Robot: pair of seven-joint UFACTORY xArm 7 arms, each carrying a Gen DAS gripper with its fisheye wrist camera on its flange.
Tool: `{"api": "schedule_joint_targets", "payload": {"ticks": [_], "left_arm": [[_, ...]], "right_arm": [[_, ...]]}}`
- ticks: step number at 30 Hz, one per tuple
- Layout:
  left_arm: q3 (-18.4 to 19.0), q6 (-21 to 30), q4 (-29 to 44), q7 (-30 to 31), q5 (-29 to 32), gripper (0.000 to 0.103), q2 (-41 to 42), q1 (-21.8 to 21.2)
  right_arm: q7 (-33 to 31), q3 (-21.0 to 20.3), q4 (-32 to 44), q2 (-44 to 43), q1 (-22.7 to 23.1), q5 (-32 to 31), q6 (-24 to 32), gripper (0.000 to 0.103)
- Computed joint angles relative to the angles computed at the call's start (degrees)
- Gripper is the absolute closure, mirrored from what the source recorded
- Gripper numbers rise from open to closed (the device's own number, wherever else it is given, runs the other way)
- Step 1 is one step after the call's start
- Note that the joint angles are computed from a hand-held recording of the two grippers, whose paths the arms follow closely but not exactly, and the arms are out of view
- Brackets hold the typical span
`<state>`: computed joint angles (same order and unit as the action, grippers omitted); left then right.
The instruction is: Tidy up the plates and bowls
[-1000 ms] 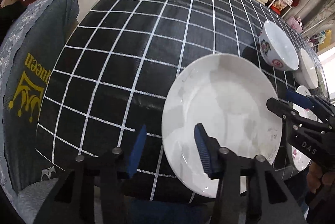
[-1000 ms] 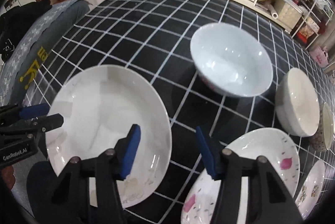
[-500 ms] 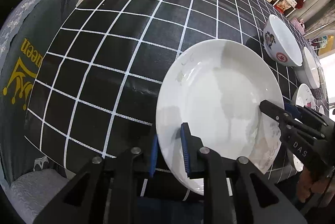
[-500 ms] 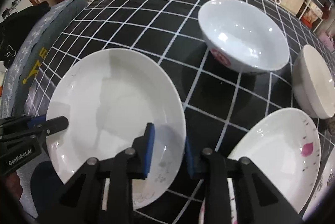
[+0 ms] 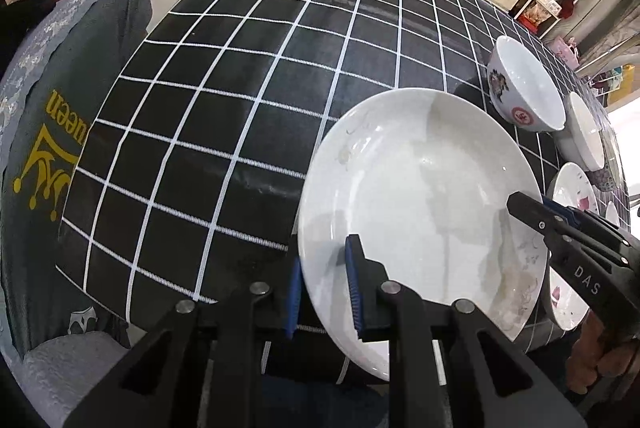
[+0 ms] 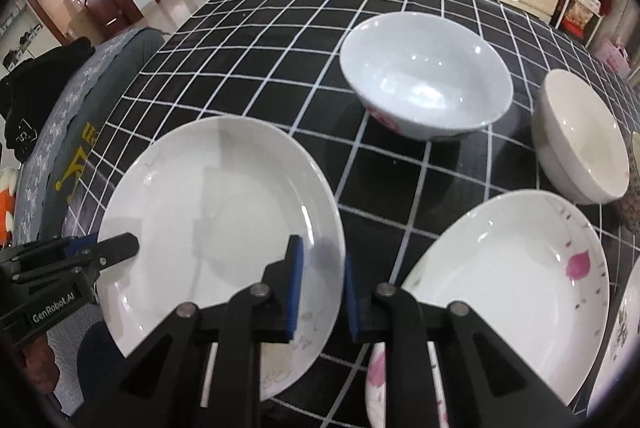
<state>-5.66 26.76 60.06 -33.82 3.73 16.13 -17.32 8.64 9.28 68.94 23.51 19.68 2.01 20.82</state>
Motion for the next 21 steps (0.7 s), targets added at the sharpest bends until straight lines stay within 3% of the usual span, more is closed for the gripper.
{"api": "schedule_joint_targets", "payload": {"ticks": [13, 18, 21], "left_arm": [[1.08, -2.55, -0.59, -3.3, 2.2, 0.085, 1.73, -0.86], [3.75, -0.47, -1.93, -9.62, 9.43, 0.085, -0.74, -3.76], [3.35, 0.67, -3.42, -12.3, 11.32, 0.085, -3.45, -3.46]], "right_arm": [[-0.27, -0.68, 3.34, 3.01, 1.03, -1.86, 1.54, 0.081], [-0.79, -0.32, 0.25, -0.51, 0.36, -1.16, -0.17, 0.081], [-1.27, -0.09, -2.52, -3.61, -0.33, -0.65, -1.81, 0.081]]}}
